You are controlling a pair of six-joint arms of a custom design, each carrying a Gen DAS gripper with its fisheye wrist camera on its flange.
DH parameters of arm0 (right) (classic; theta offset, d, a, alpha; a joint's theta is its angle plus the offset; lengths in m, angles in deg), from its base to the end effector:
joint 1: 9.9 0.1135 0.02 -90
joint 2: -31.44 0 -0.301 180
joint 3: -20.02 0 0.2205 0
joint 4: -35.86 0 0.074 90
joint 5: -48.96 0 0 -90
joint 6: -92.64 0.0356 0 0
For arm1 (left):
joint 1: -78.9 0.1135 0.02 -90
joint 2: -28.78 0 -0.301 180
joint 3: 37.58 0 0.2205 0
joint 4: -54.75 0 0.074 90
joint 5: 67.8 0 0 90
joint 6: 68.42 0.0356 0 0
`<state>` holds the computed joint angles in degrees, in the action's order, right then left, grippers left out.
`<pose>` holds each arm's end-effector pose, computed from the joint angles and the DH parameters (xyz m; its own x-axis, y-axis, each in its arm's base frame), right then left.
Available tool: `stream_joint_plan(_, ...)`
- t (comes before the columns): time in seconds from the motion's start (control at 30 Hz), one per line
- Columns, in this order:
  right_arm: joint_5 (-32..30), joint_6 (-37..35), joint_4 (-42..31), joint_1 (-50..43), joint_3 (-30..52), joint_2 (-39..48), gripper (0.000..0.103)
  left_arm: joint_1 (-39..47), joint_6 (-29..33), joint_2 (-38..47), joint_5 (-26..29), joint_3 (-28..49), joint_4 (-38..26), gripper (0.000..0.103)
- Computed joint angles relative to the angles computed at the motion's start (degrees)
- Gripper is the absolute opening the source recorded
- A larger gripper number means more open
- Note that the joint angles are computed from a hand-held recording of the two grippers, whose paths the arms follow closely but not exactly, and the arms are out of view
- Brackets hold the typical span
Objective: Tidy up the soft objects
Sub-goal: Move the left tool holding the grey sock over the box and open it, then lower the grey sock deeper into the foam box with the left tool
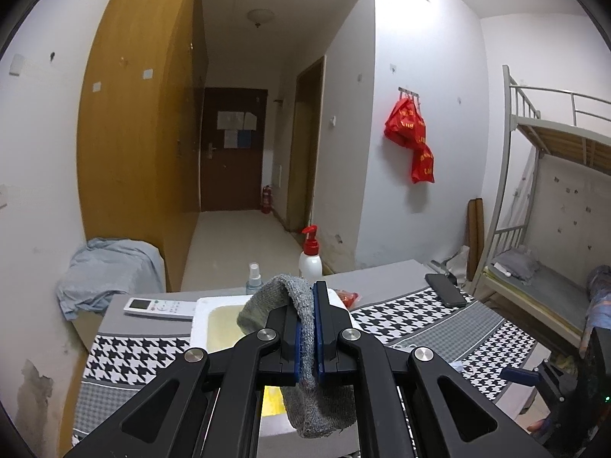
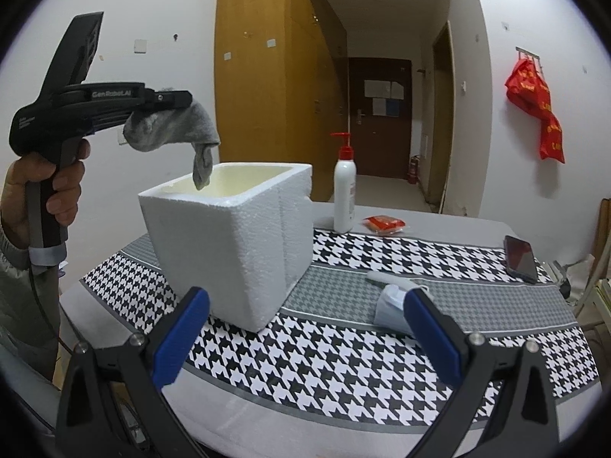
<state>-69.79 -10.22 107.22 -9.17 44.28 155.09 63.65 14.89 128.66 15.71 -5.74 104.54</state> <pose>0.2434 0.0202 0.0971 -0.3611 -0.1997 -0.9109 -0.5294 0.8481 0.0239 0.2499 -0.0640 0.1713 -0.3185 -0.0332 -0.9474 0.1215 0.9897 -0.0755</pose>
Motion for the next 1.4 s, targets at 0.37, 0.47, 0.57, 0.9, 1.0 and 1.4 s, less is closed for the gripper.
stream_joint_plan(0.37, 0.11, -0.65, -2.34, -1.96, 1.18, -0.09, 0.103, 0.32, -0.61, 5.54, -0.27, 6.32, -4.34, 0.005)
stream_joint_plan(0.47, 0.02, -0.54, -4.03, -2.55, 2.37, -0.04, 0.103, 0.05, -0.62, 7.00, -1.18, 7.92, -5.66, 0.006)
stream_joint_plan(0.57, 0.10, -0.64, -5.21, -2.84, 3.38, 0.12, 0.103, 0.22, -0.66, 8.24, -1.55, 9.25, -6.96, 0.007)
stream_joint_plan(0.9, -0.07, -0.49, -7.92, -2.82, 5.98, 1.16, 0.103, 1.12, -0.99, 10.23, -1.85, 12.14, -9.48, 0.040)
stream_joint_plan(1.0, 0.09, -0.58, -8.60, -2.75, 6.38, 1.07, 0.103, 0.76, -1.06, 10.69, -3.60, 12.15, -8.38, 0.078)
stream_joint_plan(1.4, 0.05, -0.64, -10.14, -3.24, 7.77, 1.27, 0.103, -1.60, 7.62, 11.28, -7.00, 14.85, -12.43, 0.102)
